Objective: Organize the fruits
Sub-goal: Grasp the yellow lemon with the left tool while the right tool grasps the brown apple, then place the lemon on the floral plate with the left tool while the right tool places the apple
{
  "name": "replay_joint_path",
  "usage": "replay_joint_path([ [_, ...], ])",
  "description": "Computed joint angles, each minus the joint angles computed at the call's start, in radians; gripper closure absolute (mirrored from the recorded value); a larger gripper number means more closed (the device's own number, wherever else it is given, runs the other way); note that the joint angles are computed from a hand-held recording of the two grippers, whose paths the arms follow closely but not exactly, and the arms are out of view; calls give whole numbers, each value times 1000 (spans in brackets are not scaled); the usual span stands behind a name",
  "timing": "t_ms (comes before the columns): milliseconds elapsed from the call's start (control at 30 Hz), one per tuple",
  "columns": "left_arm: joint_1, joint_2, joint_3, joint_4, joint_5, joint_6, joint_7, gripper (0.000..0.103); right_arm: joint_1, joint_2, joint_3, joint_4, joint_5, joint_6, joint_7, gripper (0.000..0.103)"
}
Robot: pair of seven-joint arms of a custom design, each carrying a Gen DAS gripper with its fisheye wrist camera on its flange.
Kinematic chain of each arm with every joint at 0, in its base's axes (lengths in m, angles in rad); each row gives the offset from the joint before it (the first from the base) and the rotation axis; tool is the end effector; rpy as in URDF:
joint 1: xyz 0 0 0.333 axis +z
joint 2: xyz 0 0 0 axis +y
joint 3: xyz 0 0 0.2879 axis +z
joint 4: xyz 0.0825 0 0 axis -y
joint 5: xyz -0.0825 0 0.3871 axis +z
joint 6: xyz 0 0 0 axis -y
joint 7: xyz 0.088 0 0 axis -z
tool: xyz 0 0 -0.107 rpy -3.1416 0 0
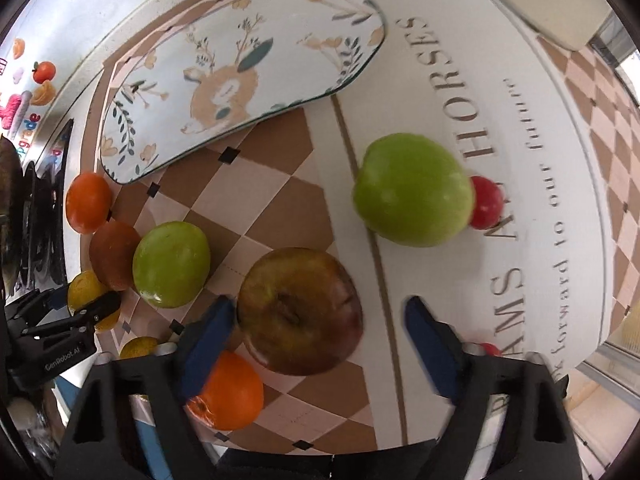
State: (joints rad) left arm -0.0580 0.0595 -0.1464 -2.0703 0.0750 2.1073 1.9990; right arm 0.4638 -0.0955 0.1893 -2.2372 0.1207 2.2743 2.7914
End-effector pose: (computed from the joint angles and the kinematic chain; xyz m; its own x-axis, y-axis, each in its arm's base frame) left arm 0.5462 -0.1091 0.3716 -0.6223 -0.7817 -0.0405 -0.7827 0.6209 0.0435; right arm 0.4160 0.3228 0.3925 -0.5920 -0.7921 -0.1488 -0.8036 0.5942 0.0344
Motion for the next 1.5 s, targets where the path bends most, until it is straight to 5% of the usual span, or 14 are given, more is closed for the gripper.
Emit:
replay_joint_path([
  [233,20,-51,18,-34,-47,-18,0,43,10,42,-1,50,-15,-26,-34,36],
  [633,49,-151,58,60,-280,-153,-87,43,-22,-110,-17,17,38,44,-173,36],
  [800,9,-16,15,241,-315,-144,-256,43,-83,-33,-50,109,-1,30,-292,36],
  [1033,-39,363,-49,637,-291,-250,-501,43,-149,165,-109,293,-31,-33,-488,36],
  [1200,-85,561,-69,880,-186,-362,-553,43,-173,295,-137,422,-24,-97,-597,36],
  [1500,-119,700,-75,1048,-125,-435,-610,42,-187,385,-147,508,30,-134,-729,36],
])
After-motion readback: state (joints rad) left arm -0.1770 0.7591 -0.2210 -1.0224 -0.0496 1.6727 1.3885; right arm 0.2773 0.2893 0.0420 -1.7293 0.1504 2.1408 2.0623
